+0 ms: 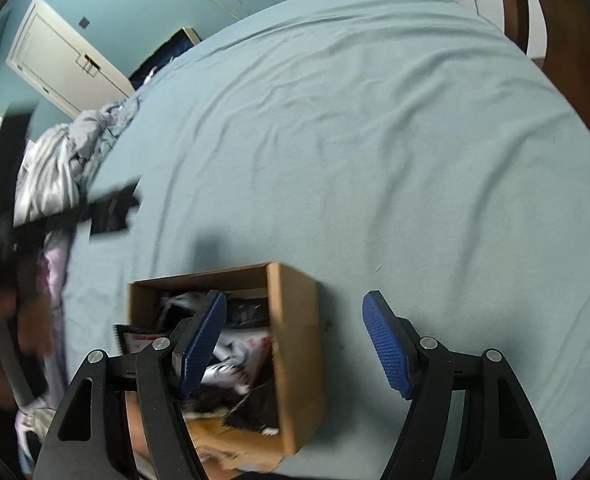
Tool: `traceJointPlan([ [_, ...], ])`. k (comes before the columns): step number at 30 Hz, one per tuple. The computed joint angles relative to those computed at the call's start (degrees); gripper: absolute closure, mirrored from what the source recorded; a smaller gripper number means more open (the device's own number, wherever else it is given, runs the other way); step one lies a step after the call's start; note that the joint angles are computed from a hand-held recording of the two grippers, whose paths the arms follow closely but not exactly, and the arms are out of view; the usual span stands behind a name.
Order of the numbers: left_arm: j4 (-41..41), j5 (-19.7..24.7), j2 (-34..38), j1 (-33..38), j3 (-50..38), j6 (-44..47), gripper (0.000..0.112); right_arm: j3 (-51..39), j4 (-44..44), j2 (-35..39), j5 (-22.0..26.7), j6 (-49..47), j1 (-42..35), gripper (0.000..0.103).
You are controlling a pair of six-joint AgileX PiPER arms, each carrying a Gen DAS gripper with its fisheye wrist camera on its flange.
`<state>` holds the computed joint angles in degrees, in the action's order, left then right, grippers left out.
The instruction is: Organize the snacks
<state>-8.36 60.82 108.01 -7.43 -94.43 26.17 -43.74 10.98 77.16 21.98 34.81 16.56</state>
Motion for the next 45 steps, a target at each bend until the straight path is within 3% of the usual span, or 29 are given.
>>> traceJointPlan([
  [3,-2.78,-3.26,-7.20,3.44,10.07,7.43,0.076,0.13,-7.73,-2.10,2.11,8.05,2.24,0.033],
  [7,-7.54,-4.26,-13.07,5.99,19.48,16.25,0.076,-0.56,-19.07,-3.73,5.13,20.44,6.69,0.033],
  [11,-18.26,-6.38,-16.70,9.14,29.18,31.26,0.071,0.17,-19.21,-5.42,6.10,21.47,7.69,0.033],
  [14,-18.75,-7.80,-17.51,8.47,30.64,33.59,0.054,0.40,-18.23,-5.51,6.61,22.26,8.07,0.033],
  [16,-19.82,-9.48,-19.01,8.52,31.42,34.26,0.027,-0.67,-17.17,-4.42,7.60,20.70,8.37,0.033],
  [20,-23.92,-13.36,-20.39,11.01,31.75,35.48,0.018,-4.43,-25.02,-1.46,12.25,25.67,12.21,0.033],
  [23,-20.99,-17.60,-20.96,10.66,32.47,31.58,0.016,-6.31,-25.75,0.27,12.98,25.35,14.13,0.033],
  [29,-16.14,-19.99,-18.83,11.09,31.17,25.33,0.016,-8.57,-26.27,3.02,13.17,22.71,16.32,0.033],
  [39,-13.96,-23.96,-20.92,9.65,34.48,26.75,0.016,-7.65,-26.64,2.91,11.43,21.62,16.11,0.033],
  [45,-13.84,-23.44,-20.90,9.67,34.19,26.13,0.016,-6.74,-26.56,2.30,10.40,22.82,16.04,0.033],
])
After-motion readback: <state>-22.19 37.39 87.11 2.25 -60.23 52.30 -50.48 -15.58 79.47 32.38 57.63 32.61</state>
